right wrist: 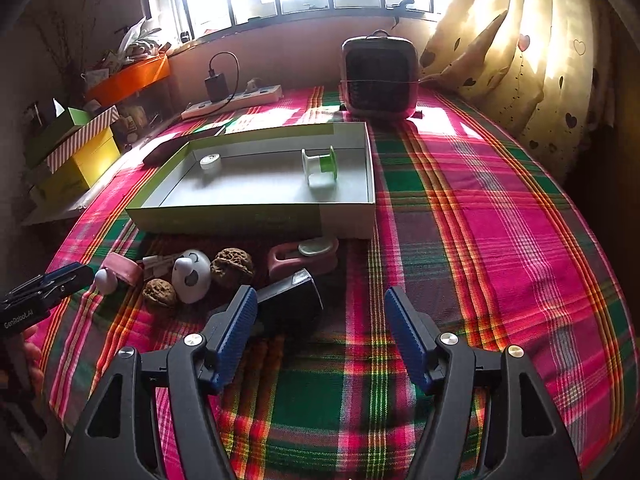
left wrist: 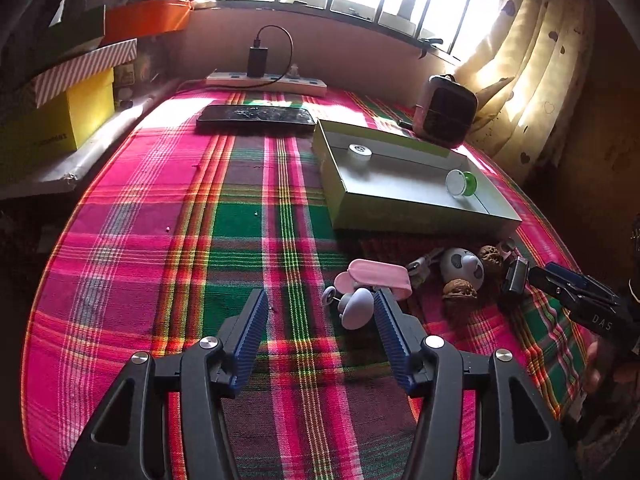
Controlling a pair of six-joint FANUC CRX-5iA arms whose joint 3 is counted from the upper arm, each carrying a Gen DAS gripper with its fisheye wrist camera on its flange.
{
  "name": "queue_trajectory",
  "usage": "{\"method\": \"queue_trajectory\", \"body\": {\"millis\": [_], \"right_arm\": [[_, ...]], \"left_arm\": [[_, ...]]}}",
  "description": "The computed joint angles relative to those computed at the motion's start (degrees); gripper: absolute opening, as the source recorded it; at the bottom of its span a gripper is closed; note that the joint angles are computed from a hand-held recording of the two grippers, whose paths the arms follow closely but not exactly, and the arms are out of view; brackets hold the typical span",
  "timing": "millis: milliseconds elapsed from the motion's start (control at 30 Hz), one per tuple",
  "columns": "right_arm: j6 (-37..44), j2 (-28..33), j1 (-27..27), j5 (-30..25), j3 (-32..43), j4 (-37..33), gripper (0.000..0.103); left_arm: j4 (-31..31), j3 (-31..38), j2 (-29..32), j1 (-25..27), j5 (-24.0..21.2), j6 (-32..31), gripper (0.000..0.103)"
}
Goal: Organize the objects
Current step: 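Withdraw both tools from the box toward the remaining items on the cloth, then grasp the white egg-shaped knob with left gripper while right gripper grasps the black gadget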
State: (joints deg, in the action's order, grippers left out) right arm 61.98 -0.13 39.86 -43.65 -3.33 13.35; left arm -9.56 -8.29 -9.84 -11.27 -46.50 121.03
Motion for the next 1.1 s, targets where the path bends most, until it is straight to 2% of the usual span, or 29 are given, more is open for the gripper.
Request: {"method": "queue_trajectory", "body": {"millis": [300, 367, 600, 800, 1100], "right_arm": [[1.8, 0.3, 0.8, -0.3, 0.8, -2.5, 0.067], [2.0, 0.6, 1.2, -0.4, 1.2, -2.3, 0.068], [2.4, 2.3, 1.8, -1.4, 3.0, -3.8, 0.068], [1.2, 3.8, 2.0, -3.2, 3.9, -3.7, 0.071], [-0.6, 3.0, 2.2, -4.0, 2.4, -0.5, 0.071]], "left_arm": [[0.1, 1.7, 2.4, -0.8, -0.8, -2.0, 0.055], [-1.2, 2.8, 3.3, -1.3, -2.2, -1.1, 0.055], [-2.6, 3.5, 4.1, -1.7, -2.6, -1.3, 0.055], [-5.1, 4.6, 4.6, -2.9, -3.6, -0.4, 0.055], [-5.1, 4.6, 4.7, -2.9, -3.6, -0.3, 0.055]]}}
